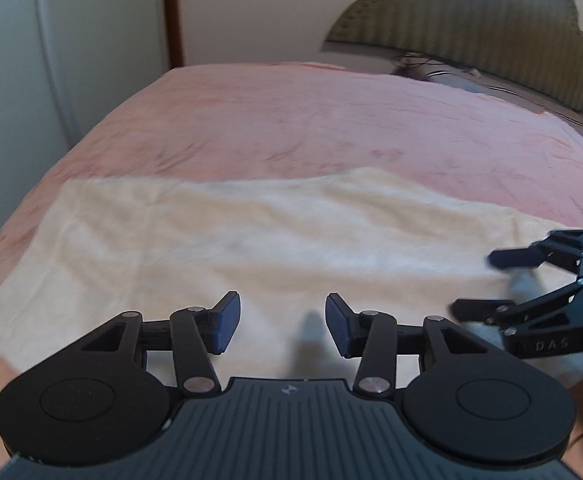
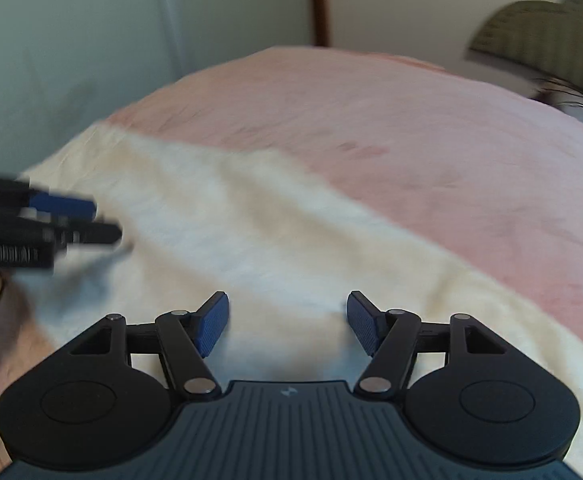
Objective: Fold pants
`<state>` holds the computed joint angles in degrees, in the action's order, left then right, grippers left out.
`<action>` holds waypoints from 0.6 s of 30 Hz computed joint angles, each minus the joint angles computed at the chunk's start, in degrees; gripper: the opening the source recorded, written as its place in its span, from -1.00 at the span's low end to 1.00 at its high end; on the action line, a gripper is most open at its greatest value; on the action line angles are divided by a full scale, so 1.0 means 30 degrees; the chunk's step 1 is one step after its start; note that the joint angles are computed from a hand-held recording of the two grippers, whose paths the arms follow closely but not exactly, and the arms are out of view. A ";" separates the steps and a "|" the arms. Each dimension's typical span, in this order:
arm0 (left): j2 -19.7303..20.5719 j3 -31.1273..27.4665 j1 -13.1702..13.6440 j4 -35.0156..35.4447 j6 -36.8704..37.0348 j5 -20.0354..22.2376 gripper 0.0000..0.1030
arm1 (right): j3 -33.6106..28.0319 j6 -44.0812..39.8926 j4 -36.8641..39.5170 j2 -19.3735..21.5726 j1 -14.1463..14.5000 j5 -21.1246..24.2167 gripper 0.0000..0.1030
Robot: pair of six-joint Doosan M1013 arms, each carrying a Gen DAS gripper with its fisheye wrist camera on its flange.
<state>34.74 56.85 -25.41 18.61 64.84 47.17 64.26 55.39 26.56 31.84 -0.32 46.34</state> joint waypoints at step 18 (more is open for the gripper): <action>-0.1225 0.1597 0.0012 0.3264 -0.3007 -0.1340 0.22 | 0.4520 -0.0789 0.3583 -0.2937 -0.0503 -0.3229 0.63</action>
<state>31.07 61.64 -25.38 28.40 55.82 43.15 77.82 53.02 37.31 23.03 -1.83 36.66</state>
